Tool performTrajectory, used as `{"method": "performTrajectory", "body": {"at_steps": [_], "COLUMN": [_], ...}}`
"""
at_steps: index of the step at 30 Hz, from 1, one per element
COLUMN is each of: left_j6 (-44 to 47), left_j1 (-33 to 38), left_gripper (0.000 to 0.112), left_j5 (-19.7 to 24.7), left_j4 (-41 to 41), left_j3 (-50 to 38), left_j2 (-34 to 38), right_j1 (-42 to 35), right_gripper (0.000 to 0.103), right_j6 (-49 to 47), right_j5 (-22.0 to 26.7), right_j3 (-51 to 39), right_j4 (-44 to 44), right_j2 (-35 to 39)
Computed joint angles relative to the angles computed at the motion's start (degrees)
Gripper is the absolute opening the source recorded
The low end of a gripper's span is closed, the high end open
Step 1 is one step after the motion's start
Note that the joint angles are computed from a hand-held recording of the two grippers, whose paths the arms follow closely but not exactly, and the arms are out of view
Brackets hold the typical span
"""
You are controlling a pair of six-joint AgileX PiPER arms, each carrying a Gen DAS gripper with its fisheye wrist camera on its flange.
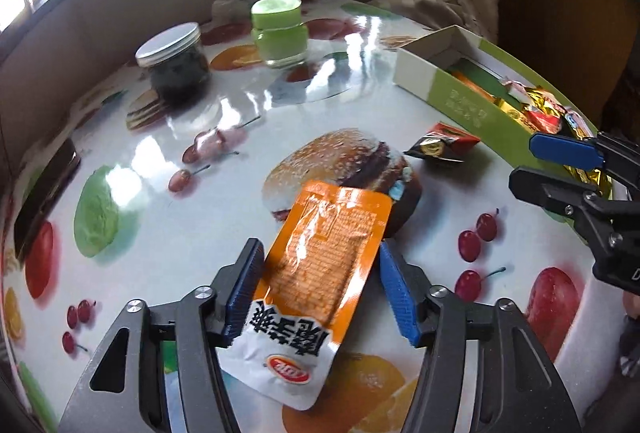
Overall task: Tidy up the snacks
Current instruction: 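Grasp the orange sauce pouch with the left gripper while the right grasps the red-black packet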
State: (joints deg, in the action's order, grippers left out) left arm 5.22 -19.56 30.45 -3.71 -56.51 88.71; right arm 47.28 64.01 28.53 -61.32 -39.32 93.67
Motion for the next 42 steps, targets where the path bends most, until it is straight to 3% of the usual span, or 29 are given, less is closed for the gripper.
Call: {"method": "performTrajectory", "body": {"at_steps": [2,11,22,26,34,42], "left_j6": [2.54,2.10,3.05,5.08,2.40,2.31], "left_j1": [1.53,3.01,3.70,5.09,4.60,5.31], "left_gripper": [0.065,0.065,0.061,0.056,0.054,0.051], "left_j5": [-0.12,-1.07,-3.00,-3.18,-3.44,-3.36], "left_j4": [-3.25,-3.67,-5.73,-8.80,-7.12,-8.13], "left_j3": [0.45,0.93,2.37,2.67,2.87,3.72], "left_j2": [-0.22,-0.29,-1.08,-1.39,-1.65,-2.63], "right_j1": [-0.24,-1.29,-0.08,-0.68,-0.81,-1.16], "right_gripper": [0.049,0.049,0.049,0.048,0.028,0.019], "right_j6": [-1.39,-16.21,-19.28,-18.97,-16.36,-13.59], "right_j5": [-0.02,0.64,8.09,7.41,5.05,1.12], "right_j3": [-0.82,-7.51,-16.19,-16.64,-14.94,-11.77], "right_j4": [0.49,8.18,4.43,4.77,4.29,4.69], "right_j2": [0.75,6.34,13.96,14.80,13.89,10.94]}}
